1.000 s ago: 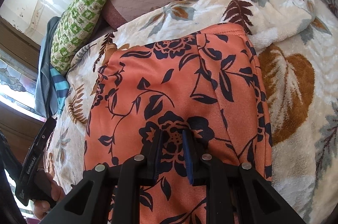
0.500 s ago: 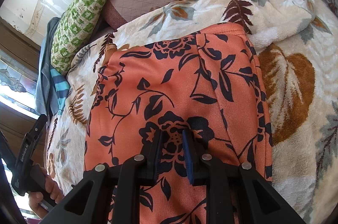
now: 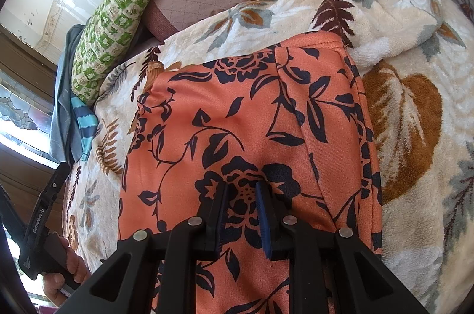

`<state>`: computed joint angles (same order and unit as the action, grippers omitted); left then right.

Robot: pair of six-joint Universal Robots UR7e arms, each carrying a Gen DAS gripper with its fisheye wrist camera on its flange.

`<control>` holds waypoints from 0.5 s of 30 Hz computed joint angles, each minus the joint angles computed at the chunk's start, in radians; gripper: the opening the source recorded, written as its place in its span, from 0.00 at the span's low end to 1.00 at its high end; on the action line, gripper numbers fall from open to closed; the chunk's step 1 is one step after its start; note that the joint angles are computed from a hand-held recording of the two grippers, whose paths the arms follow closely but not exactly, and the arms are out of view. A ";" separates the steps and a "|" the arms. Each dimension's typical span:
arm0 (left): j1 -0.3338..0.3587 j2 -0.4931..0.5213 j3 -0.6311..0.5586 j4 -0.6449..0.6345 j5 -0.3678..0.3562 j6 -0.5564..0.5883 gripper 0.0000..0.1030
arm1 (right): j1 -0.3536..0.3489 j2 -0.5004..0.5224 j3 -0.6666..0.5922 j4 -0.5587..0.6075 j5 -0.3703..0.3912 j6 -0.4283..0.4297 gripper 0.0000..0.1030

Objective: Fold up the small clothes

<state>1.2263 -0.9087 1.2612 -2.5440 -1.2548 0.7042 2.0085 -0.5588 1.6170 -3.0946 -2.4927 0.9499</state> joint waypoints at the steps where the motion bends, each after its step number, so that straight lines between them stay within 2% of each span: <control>1: 0.000 -0.001 0.002 -0.002 0.001 0.004 1.00 | 0.000 0.000 0.000 0.000 0.000 0.000 0.22; 15: -0.002 -0.005 0.010 -0.006 -0.003 0.012 1.00 | -0.001 0.000 0.000 -0.001 0.001 0.000 0.22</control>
<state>1.2246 -0.9139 1.2710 -2.5501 -1.2580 0.7159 2.0080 -0.5590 1.6174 -3.0951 -2.4922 0.9495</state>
